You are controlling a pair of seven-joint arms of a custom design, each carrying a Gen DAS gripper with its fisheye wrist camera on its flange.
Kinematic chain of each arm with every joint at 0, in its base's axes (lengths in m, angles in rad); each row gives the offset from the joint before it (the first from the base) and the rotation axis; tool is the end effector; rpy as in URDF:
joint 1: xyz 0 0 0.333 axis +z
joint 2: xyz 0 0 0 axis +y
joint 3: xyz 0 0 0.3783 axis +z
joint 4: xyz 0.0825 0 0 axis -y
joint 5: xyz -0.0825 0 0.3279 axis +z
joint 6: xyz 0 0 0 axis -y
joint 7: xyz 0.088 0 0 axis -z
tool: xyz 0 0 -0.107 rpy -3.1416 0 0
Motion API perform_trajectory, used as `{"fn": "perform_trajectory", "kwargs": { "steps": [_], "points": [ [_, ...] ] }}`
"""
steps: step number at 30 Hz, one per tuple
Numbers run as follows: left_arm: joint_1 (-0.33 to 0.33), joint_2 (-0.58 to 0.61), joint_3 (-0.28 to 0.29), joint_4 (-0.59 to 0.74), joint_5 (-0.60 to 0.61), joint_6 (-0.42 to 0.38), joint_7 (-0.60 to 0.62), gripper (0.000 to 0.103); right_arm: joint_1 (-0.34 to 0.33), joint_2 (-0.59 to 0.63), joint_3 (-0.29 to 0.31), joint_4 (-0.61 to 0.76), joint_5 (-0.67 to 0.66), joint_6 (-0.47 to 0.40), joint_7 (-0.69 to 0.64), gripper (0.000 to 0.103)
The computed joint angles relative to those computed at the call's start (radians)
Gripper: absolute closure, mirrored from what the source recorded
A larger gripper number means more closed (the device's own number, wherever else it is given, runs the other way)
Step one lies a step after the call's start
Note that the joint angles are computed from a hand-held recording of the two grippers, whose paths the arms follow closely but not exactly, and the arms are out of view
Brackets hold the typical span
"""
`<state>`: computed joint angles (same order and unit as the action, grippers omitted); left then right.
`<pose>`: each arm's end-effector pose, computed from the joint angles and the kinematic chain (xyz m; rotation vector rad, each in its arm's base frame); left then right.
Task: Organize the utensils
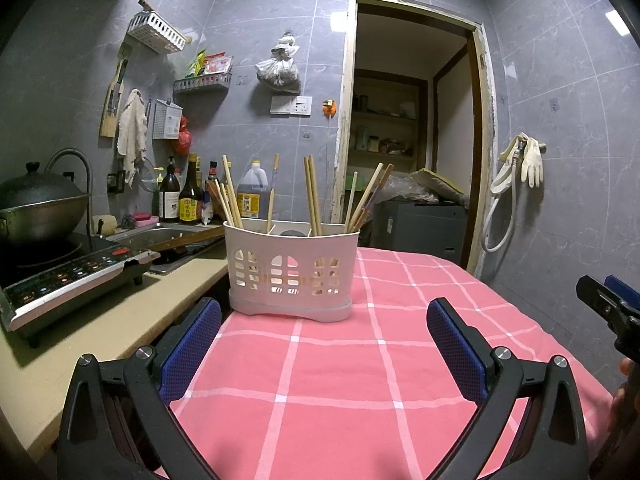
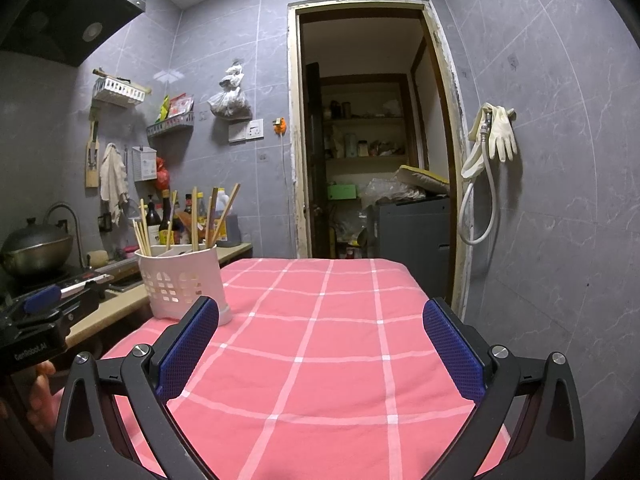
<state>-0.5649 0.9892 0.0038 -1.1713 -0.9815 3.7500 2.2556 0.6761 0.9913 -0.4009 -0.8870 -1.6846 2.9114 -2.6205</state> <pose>0.6952 -0.3078 0.3992 -1.3958 1.3456 -1.2117 0.6922 0.4344 0.4120 -1.3757 1.2095 -1.0174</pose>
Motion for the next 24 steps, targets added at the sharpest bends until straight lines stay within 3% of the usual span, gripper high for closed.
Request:
{"fn": "perform_trajectory", "kwargs": {
  "steps": [24],
  "points": [
    [0.0, 0.005, -0.001, 0.011, -0.005, -0.003, 0.008, 0.002, 0.004, 0.0, -0.003, 0.0, 0.013, 0.002, -0.007, 0.0]
  ]
}}
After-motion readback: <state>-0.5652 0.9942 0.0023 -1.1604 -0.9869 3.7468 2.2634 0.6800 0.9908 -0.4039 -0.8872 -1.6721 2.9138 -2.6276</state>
